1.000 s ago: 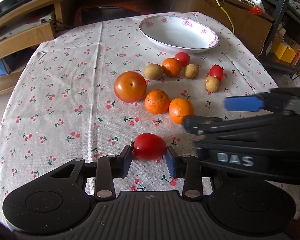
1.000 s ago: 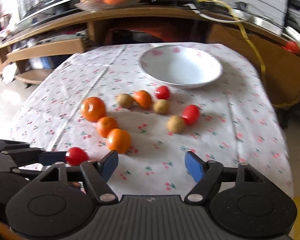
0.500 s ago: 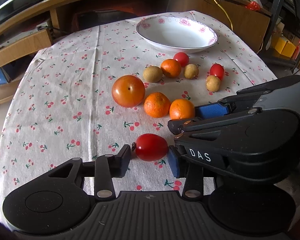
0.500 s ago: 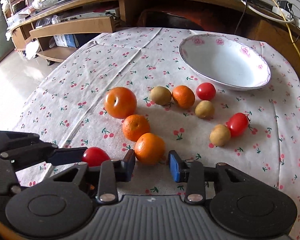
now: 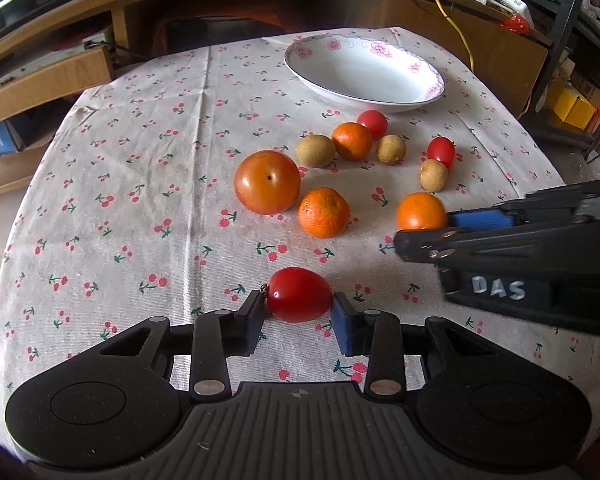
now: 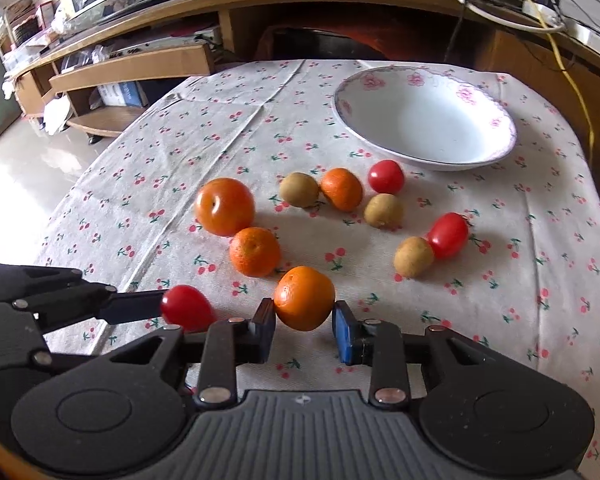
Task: Organize fruits
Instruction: 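Carry the red tomato in the left tool while the right tool carries the orange over the bowl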
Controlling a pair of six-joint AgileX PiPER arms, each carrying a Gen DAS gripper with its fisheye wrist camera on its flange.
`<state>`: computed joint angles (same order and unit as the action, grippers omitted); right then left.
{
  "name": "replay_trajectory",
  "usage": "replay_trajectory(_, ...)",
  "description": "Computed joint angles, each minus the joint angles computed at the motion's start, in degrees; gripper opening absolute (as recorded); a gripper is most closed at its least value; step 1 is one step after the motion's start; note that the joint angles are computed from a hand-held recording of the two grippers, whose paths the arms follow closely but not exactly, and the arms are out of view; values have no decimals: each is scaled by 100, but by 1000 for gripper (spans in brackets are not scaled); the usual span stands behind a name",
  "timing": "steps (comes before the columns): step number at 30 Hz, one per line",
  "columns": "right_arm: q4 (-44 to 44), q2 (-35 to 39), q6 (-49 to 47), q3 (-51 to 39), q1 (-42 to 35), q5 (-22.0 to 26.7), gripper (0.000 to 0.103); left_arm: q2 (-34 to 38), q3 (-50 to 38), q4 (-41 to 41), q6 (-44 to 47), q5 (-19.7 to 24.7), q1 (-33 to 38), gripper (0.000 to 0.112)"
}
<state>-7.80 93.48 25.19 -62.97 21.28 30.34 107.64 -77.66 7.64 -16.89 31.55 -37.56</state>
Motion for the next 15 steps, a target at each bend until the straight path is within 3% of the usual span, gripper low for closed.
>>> replay_trajectory(15, -200, -633, 259, 258, -145, -39, 31, -113, -313, 257, -241, 121, -154, 44)
